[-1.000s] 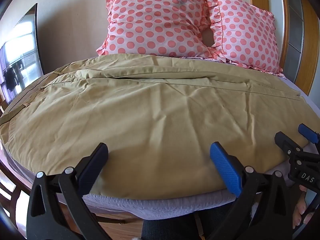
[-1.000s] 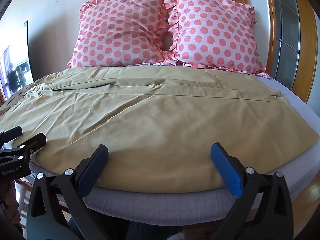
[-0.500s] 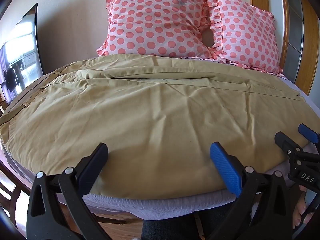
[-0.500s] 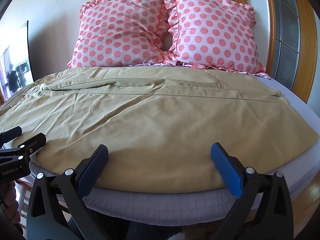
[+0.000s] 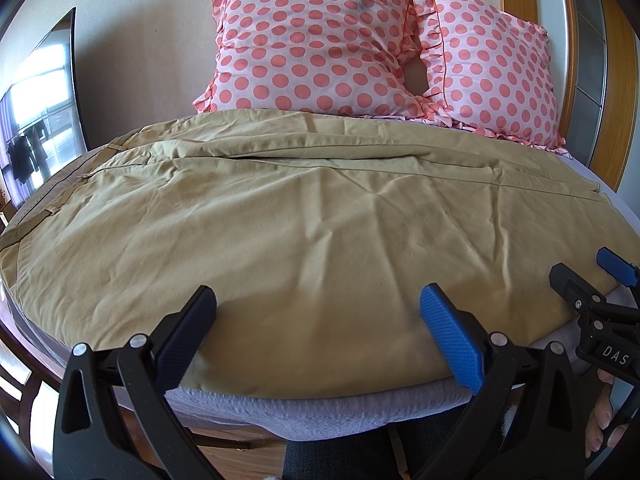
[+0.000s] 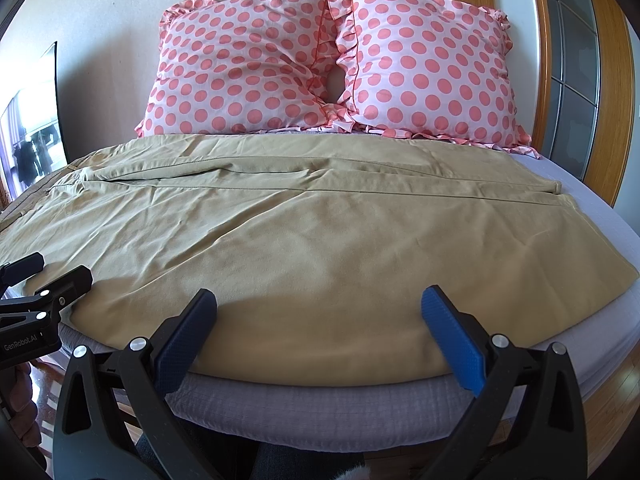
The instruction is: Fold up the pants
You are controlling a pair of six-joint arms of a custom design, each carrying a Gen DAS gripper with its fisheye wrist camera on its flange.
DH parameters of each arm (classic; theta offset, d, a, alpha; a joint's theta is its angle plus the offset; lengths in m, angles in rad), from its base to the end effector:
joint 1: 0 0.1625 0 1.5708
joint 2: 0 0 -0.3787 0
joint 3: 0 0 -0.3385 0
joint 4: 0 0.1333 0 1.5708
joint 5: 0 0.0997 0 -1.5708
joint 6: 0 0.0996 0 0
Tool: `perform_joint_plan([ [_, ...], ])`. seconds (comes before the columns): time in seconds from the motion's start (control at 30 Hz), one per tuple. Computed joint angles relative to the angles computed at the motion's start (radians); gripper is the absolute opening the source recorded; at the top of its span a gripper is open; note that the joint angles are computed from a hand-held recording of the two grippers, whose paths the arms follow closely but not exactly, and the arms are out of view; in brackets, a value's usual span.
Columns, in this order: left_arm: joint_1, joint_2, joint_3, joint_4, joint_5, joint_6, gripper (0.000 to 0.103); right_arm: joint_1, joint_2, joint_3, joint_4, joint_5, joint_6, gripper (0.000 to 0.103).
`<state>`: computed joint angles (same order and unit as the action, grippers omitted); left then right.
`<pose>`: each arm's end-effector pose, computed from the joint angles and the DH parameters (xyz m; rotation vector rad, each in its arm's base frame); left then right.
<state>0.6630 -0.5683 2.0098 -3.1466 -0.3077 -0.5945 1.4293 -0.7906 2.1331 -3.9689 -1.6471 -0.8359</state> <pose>-0.2265 -0.4665 0.0141 0.2195 2.0340 -1.1205 0.0570 -0.4915 0.1398 0.7447 -2.2105 1.1585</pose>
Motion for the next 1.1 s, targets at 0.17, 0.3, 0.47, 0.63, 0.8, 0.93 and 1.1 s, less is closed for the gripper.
perform_joint_plan([
  [0.17,0.000,0.001,0.000,-0.002,0.000,0.001,0.101,0.000,0.000,0.000,0.000,0.000,0.000,0.102],
  [0.3,0.000,0.001,0.000,-0.002,0.000,0.001,0.101,0.000,0.000,0.000,0.000,0.000,0.000,0.102],
  [0.47,0.000,0.002,0.000,-0.006,0.001,0.004,0.101,0.000,0.000,0.000,-0.001,0.001,0.000,0.102],
  [0.63,0.000,0.003,0.000,-0.009,0.002,0.006,0.101,0.000,0.000,0.000,-0.001,0.001,0.000,0.102],
  [0.8,0.000,0.003,-0.001,-0.011,0.002,0.008,0.101,-0.001,0.001,0.000,-0.002,0.002,0.000,0.102],
  [0.93,0.000,0.004,-0.001,-0.014,0.003,0.011,0.101,-0.001,0.001,0.000,-0.002,0.002,0.000,0.102],
  [1.1,0.000,0.005,-0.001,-0.016,0.003,0.012,0.101,-0.001,0.001,0.000,-0.004,0.003,-0.001,0.102],
])
